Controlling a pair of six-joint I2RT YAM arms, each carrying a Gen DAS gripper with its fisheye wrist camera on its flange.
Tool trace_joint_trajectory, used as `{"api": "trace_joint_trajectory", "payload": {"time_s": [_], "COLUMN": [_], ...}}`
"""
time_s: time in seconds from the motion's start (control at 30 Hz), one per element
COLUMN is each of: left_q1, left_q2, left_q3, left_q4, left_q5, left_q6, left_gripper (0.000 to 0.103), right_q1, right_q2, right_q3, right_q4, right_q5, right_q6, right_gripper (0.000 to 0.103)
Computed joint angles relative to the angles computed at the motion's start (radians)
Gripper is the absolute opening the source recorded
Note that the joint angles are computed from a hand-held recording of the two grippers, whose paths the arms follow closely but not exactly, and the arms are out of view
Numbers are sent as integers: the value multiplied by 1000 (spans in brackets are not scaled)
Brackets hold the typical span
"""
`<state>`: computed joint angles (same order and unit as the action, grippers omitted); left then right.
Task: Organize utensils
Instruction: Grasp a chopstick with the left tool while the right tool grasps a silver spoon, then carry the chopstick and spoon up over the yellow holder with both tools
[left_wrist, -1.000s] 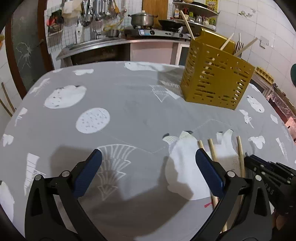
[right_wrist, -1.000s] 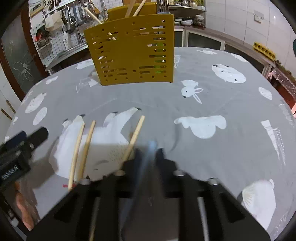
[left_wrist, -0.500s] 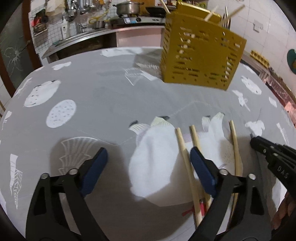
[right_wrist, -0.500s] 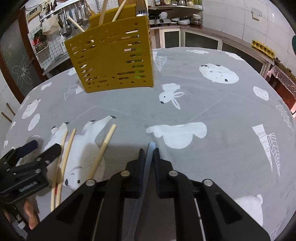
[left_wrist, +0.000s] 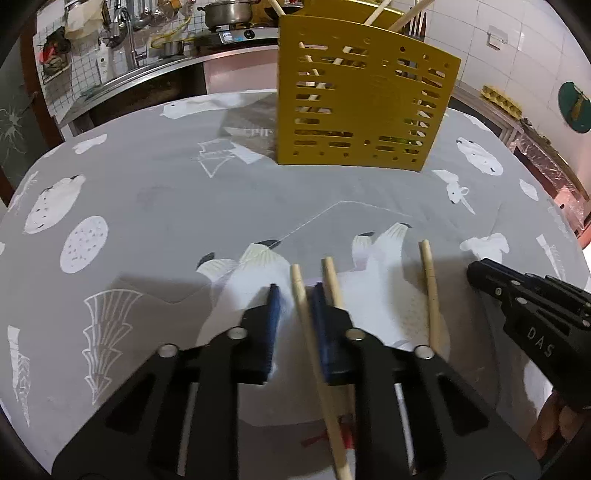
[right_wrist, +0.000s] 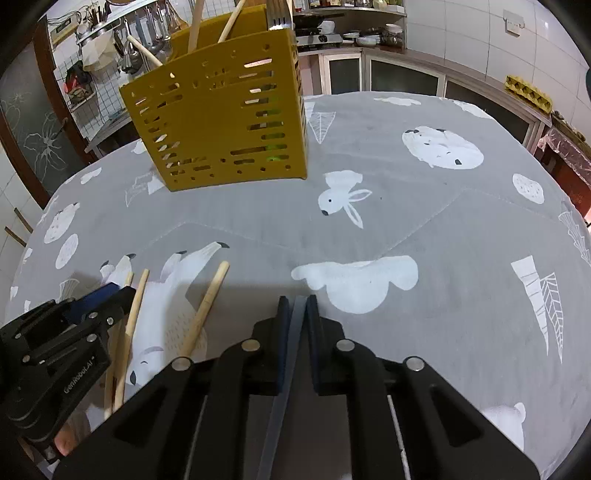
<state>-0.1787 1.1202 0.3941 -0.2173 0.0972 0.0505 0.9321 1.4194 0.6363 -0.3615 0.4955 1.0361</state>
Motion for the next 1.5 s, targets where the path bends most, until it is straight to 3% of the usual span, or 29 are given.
{"api": "trace_joint_trajectory", "payload": {"time_s": [0.07,0.3,0.7,0.93,1.17,1.5], "left_q1": [7,45,189,342,482,573], "left_q2": [8,-18,-313,-486,-619,-692], "left_q3": [6,1,35,53,44,56], "left_q4": [-1,-7,-154,-219,-227,-227], "left_q5": [12,62,170,291,413,518], "left_q6": [3,11,80,125,151,135], "left_gripper": [7,7,5,5,4,4], "right_q1": [11,57,157,270,335,371], "right_q2": [-3,-54,-202,-248,-263,-292], "right_q3": [-3,-7,10,55,85,85], "right_q4": [-1,-33,-138,-245,-328,-334], "right_q5": [13,73,234,403,528,620], "right_q6": [10,38,77,137,212,234], "right_gripper": [10,9,8,8,8,8]}}
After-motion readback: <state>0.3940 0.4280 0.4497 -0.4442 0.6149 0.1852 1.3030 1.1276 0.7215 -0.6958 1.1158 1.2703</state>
